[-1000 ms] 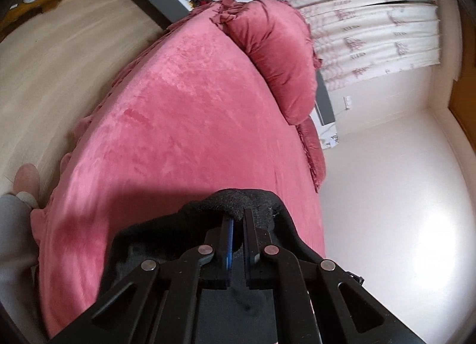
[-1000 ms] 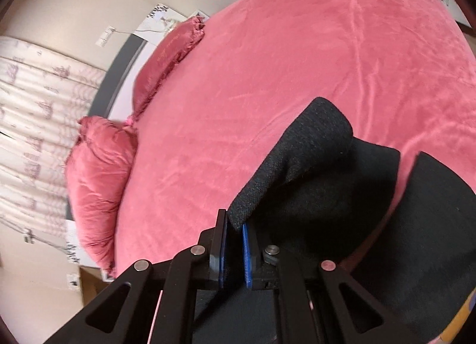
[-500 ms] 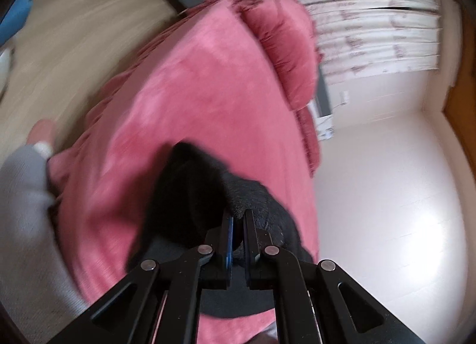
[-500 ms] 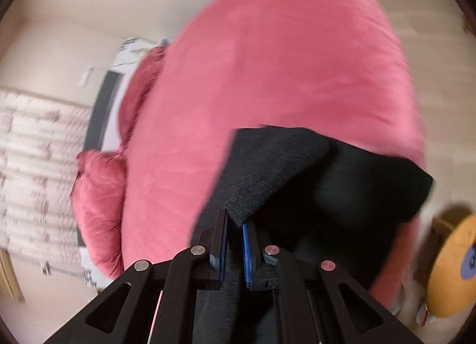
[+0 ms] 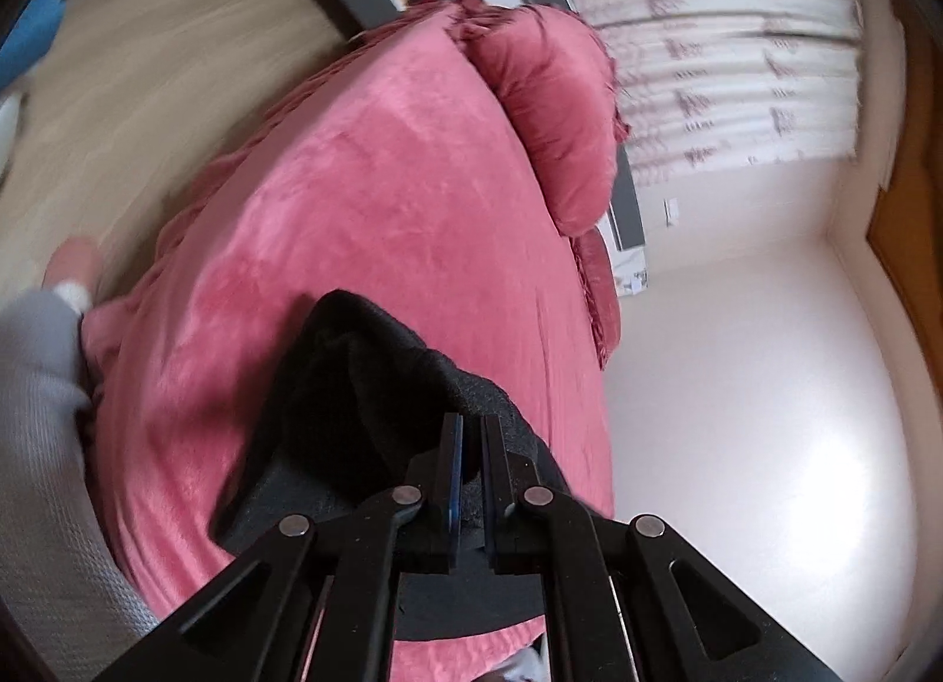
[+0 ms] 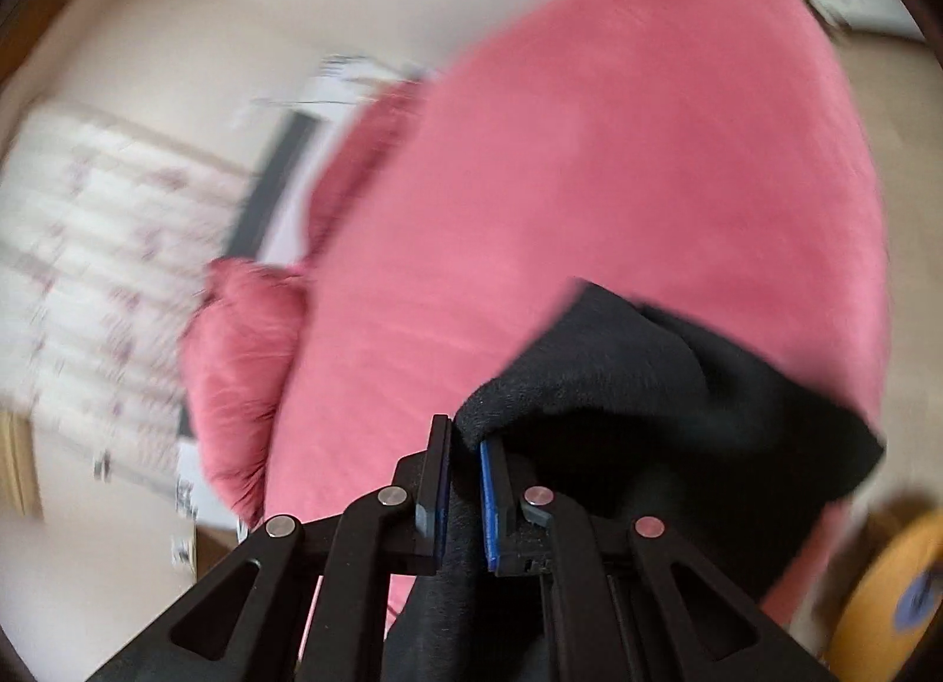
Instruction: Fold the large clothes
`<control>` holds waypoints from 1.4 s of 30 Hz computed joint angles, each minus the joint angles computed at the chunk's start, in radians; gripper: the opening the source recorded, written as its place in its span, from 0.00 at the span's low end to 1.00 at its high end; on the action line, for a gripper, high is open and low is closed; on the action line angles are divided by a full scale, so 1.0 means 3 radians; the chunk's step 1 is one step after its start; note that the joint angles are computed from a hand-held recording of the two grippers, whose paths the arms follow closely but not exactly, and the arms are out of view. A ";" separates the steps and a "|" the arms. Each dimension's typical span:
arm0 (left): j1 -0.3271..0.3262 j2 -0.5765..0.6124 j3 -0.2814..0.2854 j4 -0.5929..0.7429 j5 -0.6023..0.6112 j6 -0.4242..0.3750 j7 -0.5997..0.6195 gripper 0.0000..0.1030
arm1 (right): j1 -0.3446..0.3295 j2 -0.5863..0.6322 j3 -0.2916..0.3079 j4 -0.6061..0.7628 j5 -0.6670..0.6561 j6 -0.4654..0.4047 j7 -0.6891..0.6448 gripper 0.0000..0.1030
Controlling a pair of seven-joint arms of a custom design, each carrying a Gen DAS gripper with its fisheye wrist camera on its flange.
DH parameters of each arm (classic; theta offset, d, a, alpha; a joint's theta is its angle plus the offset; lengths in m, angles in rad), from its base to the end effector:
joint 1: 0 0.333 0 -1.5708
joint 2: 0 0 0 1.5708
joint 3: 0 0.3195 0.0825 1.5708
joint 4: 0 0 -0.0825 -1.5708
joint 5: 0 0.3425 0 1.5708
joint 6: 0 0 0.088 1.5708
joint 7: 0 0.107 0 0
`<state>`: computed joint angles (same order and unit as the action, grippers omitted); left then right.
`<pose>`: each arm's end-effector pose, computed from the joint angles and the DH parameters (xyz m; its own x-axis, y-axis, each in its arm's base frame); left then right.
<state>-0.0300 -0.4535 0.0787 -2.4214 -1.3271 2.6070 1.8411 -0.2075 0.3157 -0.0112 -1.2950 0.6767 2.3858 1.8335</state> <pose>0.4090 0.0448 0.5504 0.2330 -0.4163 0.8788 -0.5997 -0.7730 -0.2072 0.6468 -0.1362 0.6671 -0.3409 -0.5770 -0.7422 -0.5223 0.7727 -0.3608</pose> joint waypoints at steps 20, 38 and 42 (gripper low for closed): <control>-0.0063 0.0119 -0.0132 -0.0184 0.0415 0.0023 -0.0578 0.31 | 0.0311 -0.1057 -0.0221 -0.2574 0.2023 0.1189 -0.1077 0.29; -0.0362 0.0320 -0.0104 0.0012 0.0301 0.0400 0.0044 0.64 | 0.1189 -0.0419 0.0370 -0.1671 0.1476 -0.0335 -0.0856 0.31; -0.0310 0.0342 -0.0166 0.0060 0.0490 0.0349 0.0233 0.59 | 0.1372 -0.0169 0.0492 -0.1402 0.1431 -0.0332 -0.0690 0.31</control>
<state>-0.1232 -0.3510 0.0289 -2.4035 -1.1802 2.7116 1.9111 0.2043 0.2649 0.1364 -1.7157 1.1061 2.2863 1.6267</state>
